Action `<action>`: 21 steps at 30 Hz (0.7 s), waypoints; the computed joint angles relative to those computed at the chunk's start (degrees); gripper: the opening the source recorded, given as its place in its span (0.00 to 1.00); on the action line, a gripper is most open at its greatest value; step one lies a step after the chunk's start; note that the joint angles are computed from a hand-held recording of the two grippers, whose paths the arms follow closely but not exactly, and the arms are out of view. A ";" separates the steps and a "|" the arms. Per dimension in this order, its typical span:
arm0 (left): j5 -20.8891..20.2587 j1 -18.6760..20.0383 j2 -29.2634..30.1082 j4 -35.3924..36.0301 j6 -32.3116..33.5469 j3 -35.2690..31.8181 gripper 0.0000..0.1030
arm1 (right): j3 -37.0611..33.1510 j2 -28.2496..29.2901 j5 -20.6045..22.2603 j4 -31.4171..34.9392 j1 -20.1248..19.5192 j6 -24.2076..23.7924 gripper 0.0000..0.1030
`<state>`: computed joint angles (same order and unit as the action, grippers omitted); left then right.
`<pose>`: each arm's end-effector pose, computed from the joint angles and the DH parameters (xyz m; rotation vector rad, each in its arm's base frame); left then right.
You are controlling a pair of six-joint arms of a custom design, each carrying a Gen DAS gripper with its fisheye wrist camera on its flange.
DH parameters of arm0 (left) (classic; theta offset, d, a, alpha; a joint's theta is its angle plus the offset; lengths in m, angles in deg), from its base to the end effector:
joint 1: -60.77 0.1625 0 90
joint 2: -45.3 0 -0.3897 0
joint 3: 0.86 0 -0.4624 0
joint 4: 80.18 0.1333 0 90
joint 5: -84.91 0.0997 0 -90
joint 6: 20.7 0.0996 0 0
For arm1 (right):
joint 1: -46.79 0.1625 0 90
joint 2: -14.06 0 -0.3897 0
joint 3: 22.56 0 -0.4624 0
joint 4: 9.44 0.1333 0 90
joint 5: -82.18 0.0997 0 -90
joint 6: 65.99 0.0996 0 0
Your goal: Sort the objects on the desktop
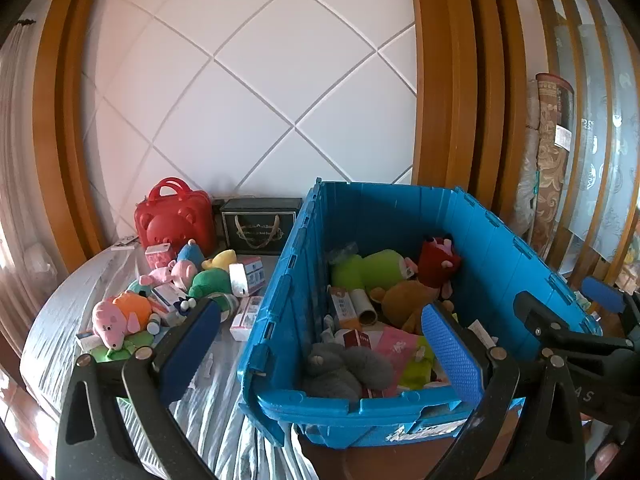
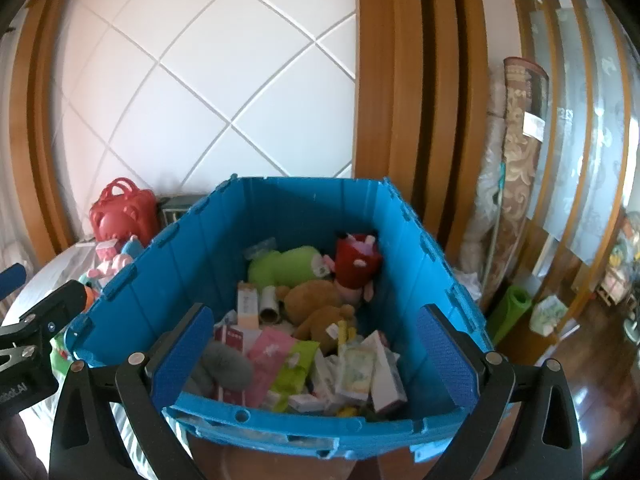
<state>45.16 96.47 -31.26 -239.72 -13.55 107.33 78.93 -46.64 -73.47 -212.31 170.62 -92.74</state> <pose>-0.3665 -0.5218 0.3100 0.8682 2.1955 -1.1709 0.3753 -0.4835 0.2825 0.1698 -1.8851 1.3126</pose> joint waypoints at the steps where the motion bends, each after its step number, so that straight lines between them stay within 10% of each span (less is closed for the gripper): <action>1: 0.04 0.07 0.09 0.16 0.04 -0.17 0.99 | 0.01 0.02 -0.05 0.06 -0.03 -0.03 1.00; 21: -0.38 0.65 0.38 -0.04 0.58 -0.68 0.99 | 0.24 -0.25 0.16 1.52 -0.59 1.39 1.00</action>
<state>44.78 97.12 -30.88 -239.76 -12.97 106.65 79.16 -46.89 -73.31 -210.79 170.03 -91.35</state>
